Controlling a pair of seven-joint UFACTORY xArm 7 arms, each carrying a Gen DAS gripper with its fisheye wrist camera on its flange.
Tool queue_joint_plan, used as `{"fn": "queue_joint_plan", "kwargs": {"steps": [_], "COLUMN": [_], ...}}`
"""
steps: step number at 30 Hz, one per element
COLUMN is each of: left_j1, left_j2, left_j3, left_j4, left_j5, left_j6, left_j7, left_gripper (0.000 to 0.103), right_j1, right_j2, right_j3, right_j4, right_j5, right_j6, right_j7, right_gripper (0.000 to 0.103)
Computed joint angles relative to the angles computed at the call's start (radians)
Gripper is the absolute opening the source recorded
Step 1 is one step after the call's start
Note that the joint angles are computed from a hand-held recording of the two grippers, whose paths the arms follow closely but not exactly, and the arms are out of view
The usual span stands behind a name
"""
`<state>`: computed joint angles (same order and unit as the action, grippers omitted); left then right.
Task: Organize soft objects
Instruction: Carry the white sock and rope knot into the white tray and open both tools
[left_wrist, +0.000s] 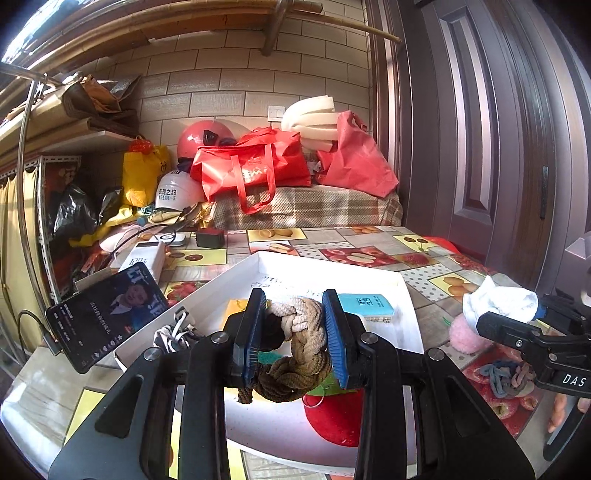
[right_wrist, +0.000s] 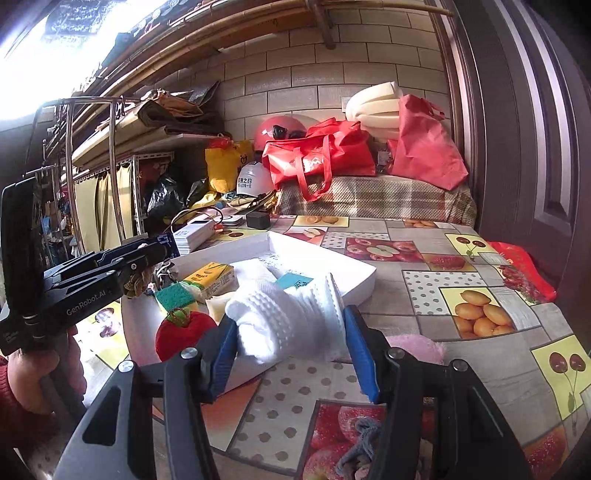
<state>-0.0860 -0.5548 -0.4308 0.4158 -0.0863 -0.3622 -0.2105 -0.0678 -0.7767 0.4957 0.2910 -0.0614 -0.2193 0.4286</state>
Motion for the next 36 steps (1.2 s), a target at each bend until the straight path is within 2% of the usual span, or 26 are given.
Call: {"fn": "queue_joint_plan", "kwargs": {"steps": [5,8,9,10,11,14,19,24,26,28,29,31,34,36], "left_j1": [0.116,0.126,0.104,0.045,-0.041,-0.165,-0.301,-0.376,-0.381,-0.426,-0.429,-0.412,-0.310,-0.240], "left_j2": [0.072,0.110,0.124,0.145,0.168,0.190,0.210,0.223,0.225,0.227,0.227,0.224,0.219,0.219], "left_j3": [-0.094,-0.109,-0.088,-0.026,0.065,0.195,0.331,0.406,0.413,0.463,0.467,0.448,0.344,0.276], "left_j4": [0.067,0.099,0.106,0.116,0.128,0.137,0.164,0.187,0.192,0.193,0.194,0.190,0.183,0.186], "left_j5": [-0.023,-0.022,-0.012,0.018,0.062,0.112,0.162,0.177,0.168,0.163,0.160,0.153,0.136,0.121], "left_j6": [0.003,0.014,0.017,0.030,0.051,0.061,0.108,0.152,0.162,0.163,0.166,0.161,0.142,0.142], "left_j7": [0.038,0.069,0.077,0.083,0.086,0.082,0.063,0.058,0.058,0.055,0.055,0.058,0.058,0.056], "left_gripper": [0.031,0.031,0.032,0.032,0.032,0.032,0.032,0.032,0.032,0.032,0.032,0.032,0.032,0.033], "right_j1": [-0.048,-0.082,-0.091,-0.098,-0.103,-0.108,-0.078,-0.212,-0.304,-0.368,-0.414,-0.437,-0.411,-0.418], "right_j2": [0.111,0.175,0.194,0.213,0.231,0.283,0.366,0.392,0.399,0.406,0.404,0.420,0.429,0.419], "right_j3": [0.066,0.109,0.119,0.125,0.128,0.126,0.079,0.183,0.253,0.294,0.326,0.331,0.296,0.298], "right_j4": [0.084,0.141,0.160,0.178,0.196,0.245,0.306,0.363,0.394,0.415,0.425,0.438,0.434,0.431], "right_j5": [-0.003,-0.002,-0.003,-0.006,-0.012,-0.039,-0.089,-0.190,-0.236,-0.268,-0.286,-0.305,-0.326,-0.351], "right_j6": [-0.004,0.015,0.029,0.043,0.064,0.126,0.189,0.205,0.218,0.219,0.216,0.219,0.209,0.206], "right_j7": [0.001,0.002,0.003,0.004,0.004,0.020,0.062,0.146,0.199,0.251,0.285,0.321,0.354,0.381], "right_gripper": [0.055,0.055,0.055,0.055,0.055,0.055,0.055,0.056,0.056,0.056,0.056,0.056,0.056,0.063]}}
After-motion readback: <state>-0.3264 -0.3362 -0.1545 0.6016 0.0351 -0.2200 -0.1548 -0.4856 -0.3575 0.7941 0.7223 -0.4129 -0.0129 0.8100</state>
